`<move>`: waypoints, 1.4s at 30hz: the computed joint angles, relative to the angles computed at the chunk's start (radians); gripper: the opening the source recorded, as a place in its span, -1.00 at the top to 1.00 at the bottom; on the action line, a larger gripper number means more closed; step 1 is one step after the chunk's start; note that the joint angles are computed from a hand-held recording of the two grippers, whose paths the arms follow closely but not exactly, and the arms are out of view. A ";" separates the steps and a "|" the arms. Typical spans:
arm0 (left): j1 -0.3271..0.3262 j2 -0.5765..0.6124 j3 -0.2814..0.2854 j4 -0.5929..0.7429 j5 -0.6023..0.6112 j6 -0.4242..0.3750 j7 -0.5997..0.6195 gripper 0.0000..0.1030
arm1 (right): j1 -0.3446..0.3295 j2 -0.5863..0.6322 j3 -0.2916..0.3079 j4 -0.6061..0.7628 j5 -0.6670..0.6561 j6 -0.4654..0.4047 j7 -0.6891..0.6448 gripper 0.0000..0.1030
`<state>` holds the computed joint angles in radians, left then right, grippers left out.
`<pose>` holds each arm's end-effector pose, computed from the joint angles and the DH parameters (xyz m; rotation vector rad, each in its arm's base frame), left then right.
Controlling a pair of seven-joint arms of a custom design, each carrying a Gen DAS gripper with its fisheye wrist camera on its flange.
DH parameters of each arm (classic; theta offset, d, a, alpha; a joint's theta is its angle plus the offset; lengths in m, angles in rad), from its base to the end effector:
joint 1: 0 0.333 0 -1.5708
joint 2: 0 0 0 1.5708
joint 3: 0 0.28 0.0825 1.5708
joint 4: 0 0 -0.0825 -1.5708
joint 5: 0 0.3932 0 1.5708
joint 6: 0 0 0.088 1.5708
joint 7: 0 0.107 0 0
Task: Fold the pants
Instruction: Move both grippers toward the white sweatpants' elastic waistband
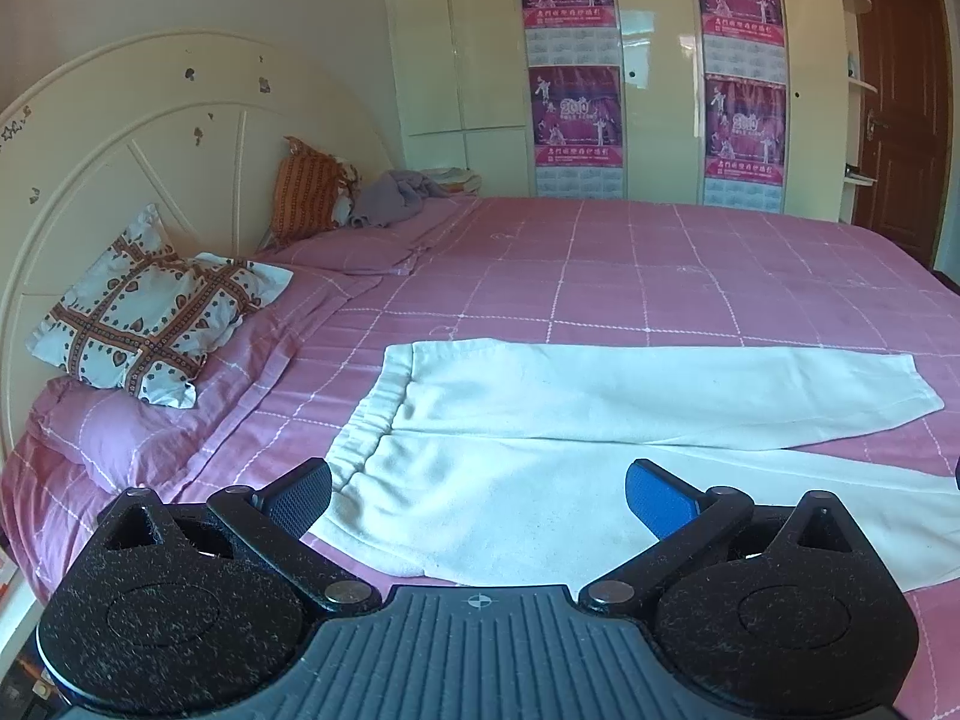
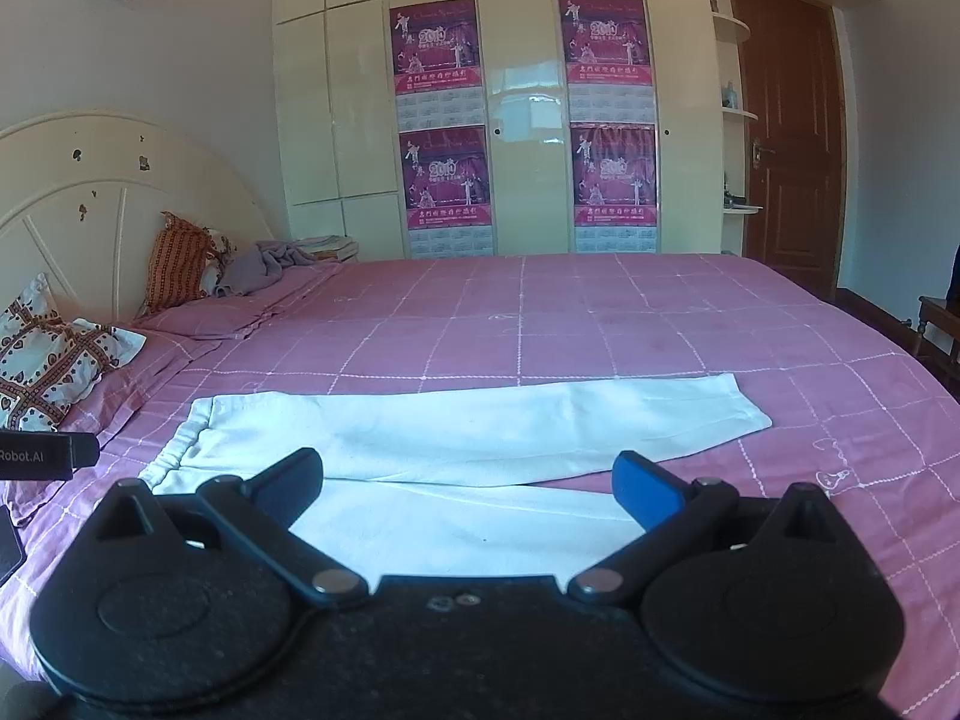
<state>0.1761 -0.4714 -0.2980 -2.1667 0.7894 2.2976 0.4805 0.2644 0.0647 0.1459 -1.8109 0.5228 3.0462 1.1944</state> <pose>0.4818 -0.0662 0.6118 -1.9133 1.0245 -0.4227 0.5940 0.2133 0.5973 -1.6102 1.1983 -0.6069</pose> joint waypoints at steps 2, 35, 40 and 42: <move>0.001 0.002 -0.008 0.001 0.012 -0.006 -0.007 -1.00 | -0.005 -0.033 0.003 -0.036 0.061 0.000 -0.054 -1.00; -0.027 0.055 0.018 0.040 0.052 -0.041 -0.032 -1.00 | 0.033 -0.080 -0.088 -0.020 0.175 -0.125 -0.189 -1.00; -0.023 0.059 0.022 0.041 0.061 -0.036 -0.031 -1.00 | 0.031 -0.072 -0.080 -0.017 0.188 -0.117 -0.202 -1.00; -0.024 0.060 0.021 0.041 0.061 -0.039 -0.031 -1.00 | 0.031 -0.067 -0.077 -0.014 0.188 -0.114 -0.203 -1.00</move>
<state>0.1523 -0.4116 -0.2766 -2.1253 0.8502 2.2586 0.4492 0.2956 -0.0025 0.0693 -1.8249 0.7105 2.9326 0.9912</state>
